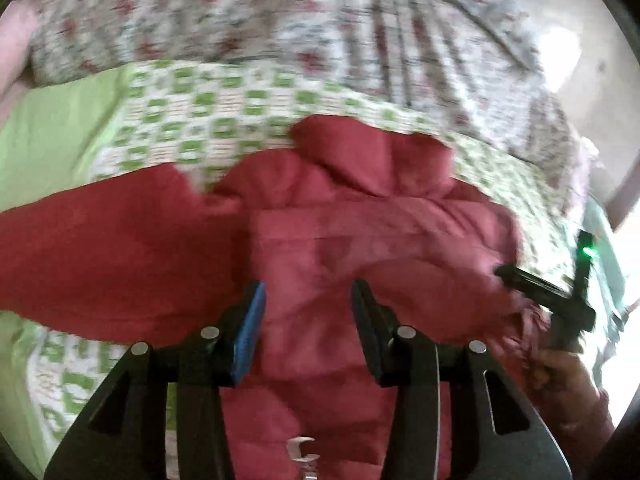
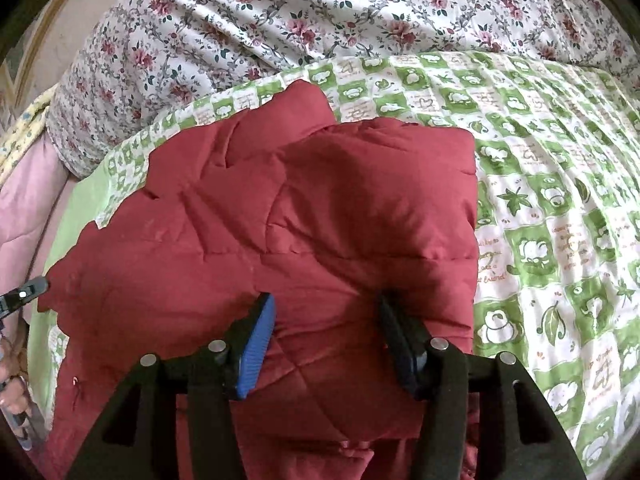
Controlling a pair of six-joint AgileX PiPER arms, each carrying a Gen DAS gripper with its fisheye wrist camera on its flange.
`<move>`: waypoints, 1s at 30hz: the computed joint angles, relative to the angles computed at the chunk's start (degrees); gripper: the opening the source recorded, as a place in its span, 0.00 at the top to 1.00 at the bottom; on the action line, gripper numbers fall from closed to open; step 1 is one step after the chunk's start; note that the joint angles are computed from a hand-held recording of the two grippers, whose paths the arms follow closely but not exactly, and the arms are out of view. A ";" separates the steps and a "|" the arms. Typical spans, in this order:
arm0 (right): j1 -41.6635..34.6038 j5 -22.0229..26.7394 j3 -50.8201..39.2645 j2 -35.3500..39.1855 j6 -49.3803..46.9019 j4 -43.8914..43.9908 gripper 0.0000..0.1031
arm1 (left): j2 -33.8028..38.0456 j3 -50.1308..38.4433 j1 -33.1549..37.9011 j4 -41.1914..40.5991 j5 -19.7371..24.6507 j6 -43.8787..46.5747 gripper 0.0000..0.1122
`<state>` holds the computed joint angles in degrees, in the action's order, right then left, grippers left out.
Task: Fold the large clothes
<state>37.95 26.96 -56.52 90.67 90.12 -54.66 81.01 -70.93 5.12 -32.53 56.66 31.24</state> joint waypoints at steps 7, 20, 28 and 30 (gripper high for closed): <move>-2.26 -4.14 3.09 -1.57 0.75 -0.78 0.46 | 8.61 -0.19 -10.09 10.00 -4.80 -11.19 0.62; 3.27 10.28 -8.30 5.94 -14.05 9.75 0.35 | 7.50 3.61 -7.62 5.57 -7.01 -7.99 0.64; 3.60 10.51 -7.71 6.78 -10.91 5.99 0.35 | 8.65 5.48 -5.32 1.57 -7.80 -4.91 0.65; 3.60 10.30 -7.51 6.76 -10.50 5.69 0.35 | 8.55 5.46 -6.05 2.78 -8.35 -5.92 0.65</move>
<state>41.55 37.26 -64.04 97.43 79.62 -48.97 89.56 -65.46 -0.93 -29.75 48.31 25.32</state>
